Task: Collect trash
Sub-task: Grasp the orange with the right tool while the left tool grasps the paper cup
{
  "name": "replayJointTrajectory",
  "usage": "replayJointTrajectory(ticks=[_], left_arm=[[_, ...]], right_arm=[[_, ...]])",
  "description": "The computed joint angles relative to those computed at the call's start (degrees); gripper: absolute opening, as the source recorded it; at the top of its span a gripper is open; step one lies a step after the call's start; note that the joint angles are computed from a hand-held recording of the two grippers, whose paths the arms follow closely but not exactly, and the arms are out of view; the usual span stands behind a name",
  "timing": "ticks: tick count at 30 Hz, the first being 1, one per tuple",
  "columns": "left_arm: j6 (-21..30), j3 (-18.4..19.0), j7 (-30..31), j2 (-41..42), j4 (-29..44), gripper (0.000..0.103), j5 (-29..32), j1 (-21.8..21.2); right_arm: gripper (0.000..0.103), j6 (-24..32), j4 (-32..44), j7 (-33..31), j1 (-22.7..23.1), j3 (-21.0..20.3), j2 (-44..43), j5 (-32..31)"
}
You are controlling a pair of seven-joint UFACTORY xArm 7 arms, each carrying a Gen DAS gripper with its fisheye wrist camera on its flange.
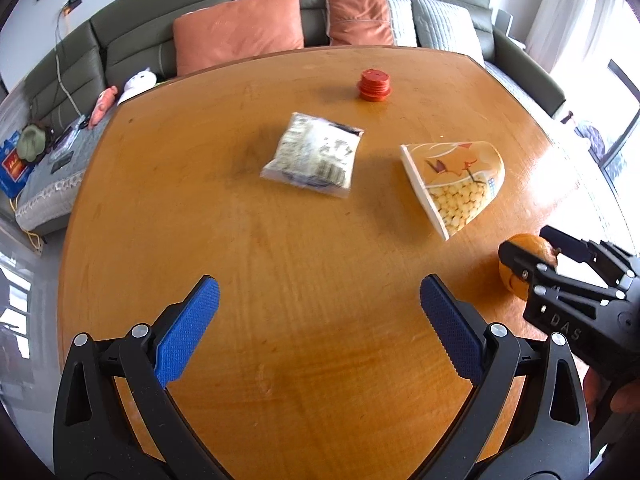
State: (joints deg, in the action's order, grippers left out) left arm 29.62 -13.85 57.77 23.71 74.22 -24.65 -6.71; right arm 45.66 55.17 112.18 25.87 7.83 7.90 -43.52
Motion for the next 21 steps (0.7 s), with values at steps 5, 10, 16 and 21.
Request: replayJointTrajectory(ticks=[5, 10, 16, 21], left_arm=[[0.9, -0.8, -2.4, 1.1, 1.3, 0.097, 1.3, -2.6], [3.8, -1.9, -5.0, 2.9, 4.0, 0.097, 1.6, -5.1], [5.4, -2.4, -9.9, 6.5, 7.8, 0.097, 2.7, -9.1], [6.5, -1.1, -17.6, 11.5, 13.1, 0.097, 5.9, -12.7]], right_arm=[[0.052, -1.5, -3.6, 1.4, -0.5, 0.3, -3.4, -2.0], [0.052, 1.3, -9.0, 5.3, -2.2, 1.9, -10.2, -2.4], [0.052, 2.9, -15.4, 7.6, -5.3, 5.0, -17.4, 0.1], [0.052, 3.0, -17.4, 7.8, -7.4, 6.6, -19.3, 1.5]])
